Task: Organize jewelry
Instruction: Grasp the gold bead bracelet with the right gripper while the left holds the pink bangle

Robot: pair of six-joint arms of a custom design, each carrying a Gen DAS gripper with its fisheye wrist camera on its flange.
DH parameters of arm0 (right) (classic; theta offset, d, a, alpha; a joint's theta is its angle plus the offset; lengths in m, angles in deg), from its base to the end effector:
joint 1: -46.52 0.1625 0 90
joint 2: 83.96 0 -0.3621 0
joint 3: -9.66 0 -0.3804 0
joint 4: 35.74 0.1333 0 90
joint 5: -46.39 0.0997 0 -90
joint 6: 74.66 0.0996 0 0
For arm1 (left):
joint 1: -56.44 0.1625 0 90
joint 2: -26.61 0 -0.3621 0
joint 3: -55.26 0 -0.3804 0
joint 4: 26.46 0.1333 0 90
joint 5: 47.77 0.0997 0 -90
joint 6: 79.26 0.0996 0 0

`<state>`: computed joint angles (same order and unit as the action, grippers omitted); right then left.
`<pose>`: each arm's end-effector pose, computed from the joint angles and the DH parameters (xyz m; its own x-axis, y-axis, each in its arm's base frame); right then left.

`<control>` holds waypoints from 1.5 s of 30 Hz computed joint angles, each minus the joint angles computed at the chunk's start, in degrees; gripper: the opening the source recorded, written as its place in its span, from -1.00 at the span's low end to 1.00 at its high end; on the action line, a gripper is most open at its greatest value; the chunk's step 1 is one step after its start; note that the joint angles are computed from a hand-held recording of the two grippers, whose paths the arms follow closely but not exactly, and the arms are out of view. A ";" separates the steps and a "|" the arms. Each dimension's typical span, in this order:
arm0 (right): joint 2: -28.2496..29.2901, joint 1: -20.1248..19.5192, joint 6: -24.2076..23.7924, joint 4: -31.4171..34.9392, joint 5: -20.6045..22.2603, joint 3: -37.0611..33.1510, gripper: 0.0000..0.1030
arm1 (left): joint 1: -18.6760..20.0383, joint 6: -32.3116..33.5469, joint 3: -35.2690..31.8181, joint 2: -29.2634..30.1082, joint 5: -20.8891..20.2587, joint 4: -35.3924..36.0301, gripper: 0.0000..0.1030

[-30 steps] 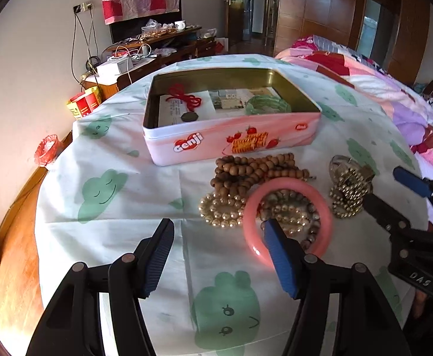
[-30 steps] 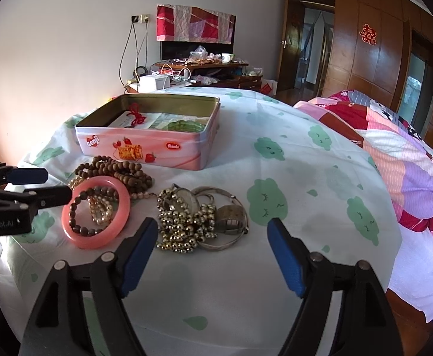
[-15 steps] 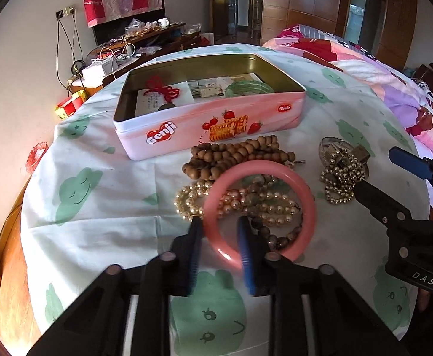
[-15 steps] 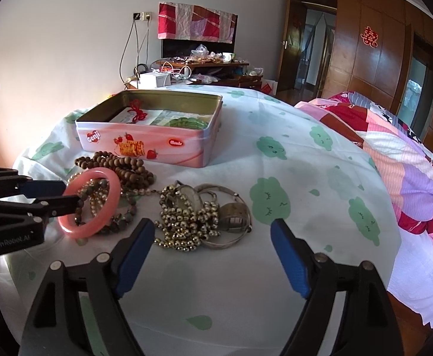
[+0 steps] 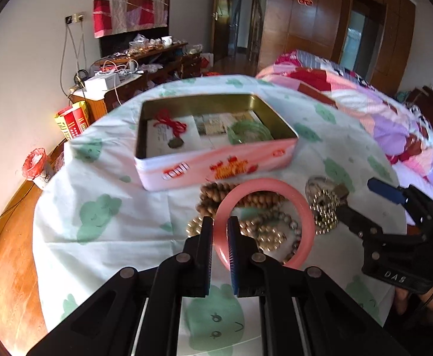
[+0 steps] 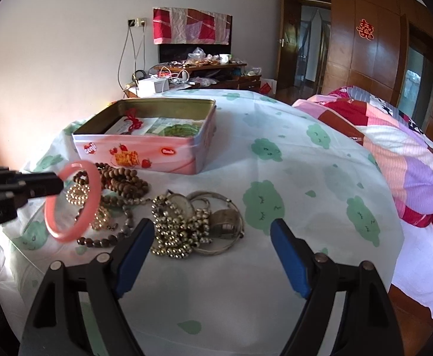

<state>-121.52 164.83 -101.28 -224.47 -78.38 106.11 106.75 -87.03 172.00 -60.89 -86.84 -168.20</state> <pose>0.3579 -0.5030 0.0586 -0.6383 -0.3636 0.6785 -0.7272 0.5739 -0.3765 -0.1342 -0.4915 0.3186 -0.7483 0.0762 -0.6590 0.4934 0.7279 -0.4761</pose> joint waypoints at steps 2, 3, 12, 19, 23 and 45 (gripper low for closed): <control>0.21 0.30 -1.26 0.50 0.71 -0.63 0.51 | -0.02 0.23 -0.12 -0.27 0.47 -0.83 -0.83; 0.25 0.41 -1.77 0.77 1.03 -0.79 0.40 | 0.03 0.27 -0.13 -0.37 0.50 -0.99 -0.83; -0.35 -0.66 -0.33 7.89 3.77 -1.25 -0.37 | 0.77 -0.21 -0.46 -0.28 -0.87 -0.33 -0.83; -2.14 -1.23 -0.40 8.46 8.00 0.49 -0.86 | 0.64 -0.06 -0.42 -0.41 -0.95 -0.85 -0.83; -3.00 -0.44 -1.23 6.26 8.72 0.98 -0.86 | 0.55 0.07 -0.66 -0.51 -0.96 -1.23 -0.83; -2.79 2.11 -5.24 6.70 9.81 -6.17 -0.86 | 0.51 3.92 -5.53 0.07 1.14 -2.65 -0.83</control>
